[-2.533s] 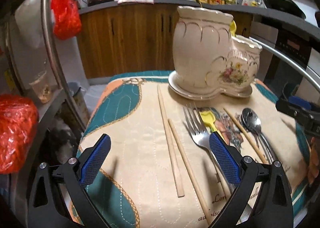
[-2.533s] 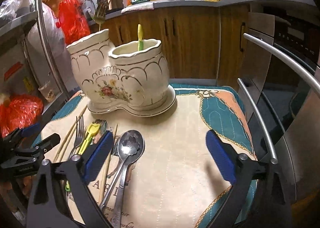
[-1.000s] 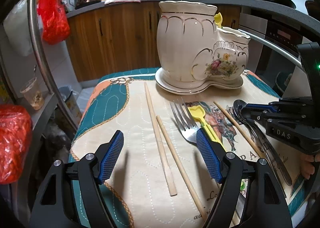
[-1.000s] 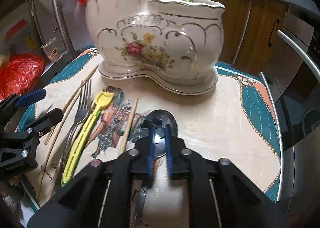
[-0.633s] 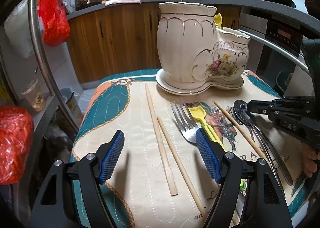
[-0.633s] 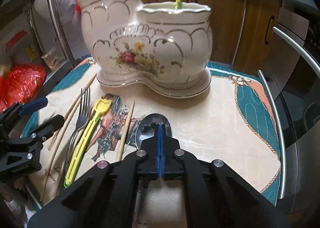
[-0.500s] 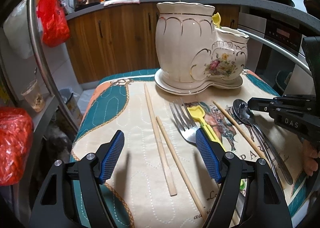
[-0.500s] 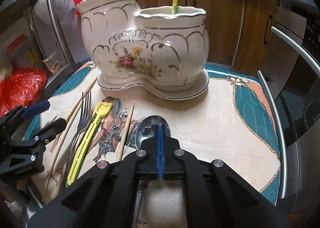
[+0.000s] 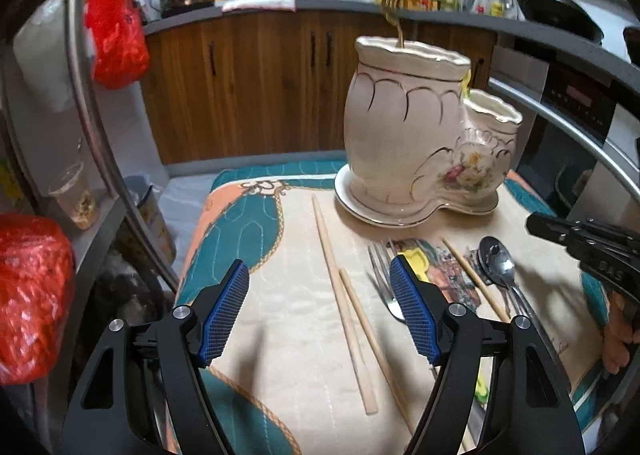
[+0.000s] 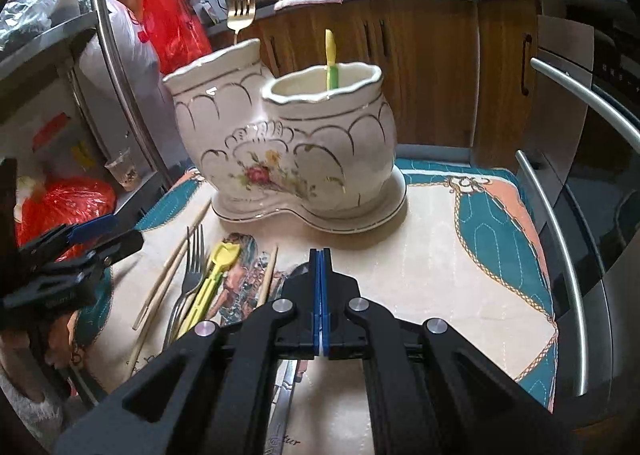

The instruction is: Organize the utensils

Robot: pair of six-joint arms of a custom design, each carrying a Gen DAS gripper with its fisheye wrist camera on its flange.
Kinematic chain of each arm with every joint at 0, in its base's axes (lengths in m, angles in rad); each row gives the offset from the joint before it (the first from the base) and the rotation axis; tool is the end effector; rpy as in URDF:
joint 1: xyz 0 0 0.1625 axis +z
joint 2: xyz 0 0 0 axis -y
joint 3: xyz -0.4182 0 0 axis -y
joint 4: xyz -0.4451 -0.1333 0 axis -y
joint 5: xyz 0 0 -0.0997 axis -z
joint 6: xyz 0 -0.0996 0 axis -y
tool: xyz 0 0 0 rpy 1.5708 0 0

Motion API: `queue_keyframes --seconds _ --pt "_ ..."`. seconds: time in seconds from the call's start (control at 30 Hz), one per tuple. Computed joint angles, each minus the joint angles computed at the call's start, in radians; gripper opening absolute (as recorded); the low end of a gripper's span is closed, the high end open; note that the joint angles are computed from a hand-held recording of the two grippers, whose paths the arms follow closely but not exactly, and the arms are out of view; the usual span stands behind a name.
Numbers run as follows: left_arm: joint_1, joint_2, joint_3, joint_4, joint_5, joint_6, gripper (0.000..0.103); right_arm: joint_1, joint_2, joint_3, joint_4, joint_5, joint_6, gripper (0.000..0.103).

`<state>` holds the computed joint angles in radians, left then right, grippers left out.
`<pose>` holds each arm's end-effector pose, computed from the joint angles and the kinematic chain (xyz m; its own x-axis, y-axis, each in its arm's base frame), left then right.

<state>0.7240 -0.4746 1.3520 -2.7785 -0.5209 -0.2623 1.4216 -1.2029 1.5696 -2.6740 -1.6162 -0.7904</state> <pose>-0.4290 -0.6725 -0.0033 -0.7057 0.0176 -0.7083 0.5443 0.6535 -0.5260 0.0223 -0.7179 0.3864 -0.7701 -0.3949 0.5010 -0.6213 0.6424 -0.4487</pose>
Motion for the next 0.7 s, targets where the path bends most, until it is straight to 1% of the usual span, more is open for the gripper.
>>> queue_keyframes --seconds 0.03,0.13,0.27,0.3,0.37,0.43,0.47,0.5,0.57,0.6,0.63,0.67,0.7 --pt "0.006 0.007 -0.027 0.055 0.006 -0.01 0.064 -0.001 -0.001 -0.002 0.005 0.005 0.0 0.0" --pt "0.026 0.031 -0.096 0.152 -0.004 -0.018 0.054 -0.006 -0.002 -0.009 0.015 0.018 0.004 0.0" --pt "0.06 0.073 -0.201 0.277 -0.051 -0.06 0.049 -0.013 -0.001 -0.021 0.042 0.021 0.014 0.0" --pt "0.063 0.081 -0.215 0.289 -0.052 -0.063 0.047 -0.014 0.001 -0.026 0.049 0.017 0.014 0.0" --pt "0.072 0.108 -0.264 0.343 -0.037 -0.08 0.04 -0.012 0.007 -0.037 0.068 -0.002 0.009 0.0" --pt "0.078 0.121 -0.287 0.376 -0.042 -0.099 0.032 -0.008 0.018 -0.048 0.087 -0.035 0.007 0.0" --pt "0.081 0.125 -0.295 0.387 -0.045 -0.103 0.032 -0.005 0.022 -0.051 0.098 -0.047 0.004 0.003" --pt "0.082 0.128 -0.301 0.397 -0.046 -0.107 0.028 -0.003 0.028 -0.056 0.108 -0.058 0.0 0.005" --pt "0.087 0.131 -0.313 0.43 -0.051 -0.125 0.021 0.001 0.034 -0.057 0.111 -0.07 -0.009 0.017" --pt "0.088 0.135 -0.32 0.438 -0.054 -0.128 0.02 0.002 0.035 -0.059 0.118 -0.07 -0.011 0.02" --pt "0.088 0.137 -0.321 0.434 -0.05 -0.124 0.017 0.003 0.037 -0.06 0.124 -0.073 -0.015 0.026" --pt "0.088 0.139 -0.325 0.437 -0.045 -0.123 0.014 0.006 0.039 -0.06 0.124 -0.081 -0.023 0.028" --pt "0.088 0.14 -0.324 0.437 -0.041 -0.122 0.01 0.007 0.041 -0.06 0.124 -0.086 -0.027 0.028"
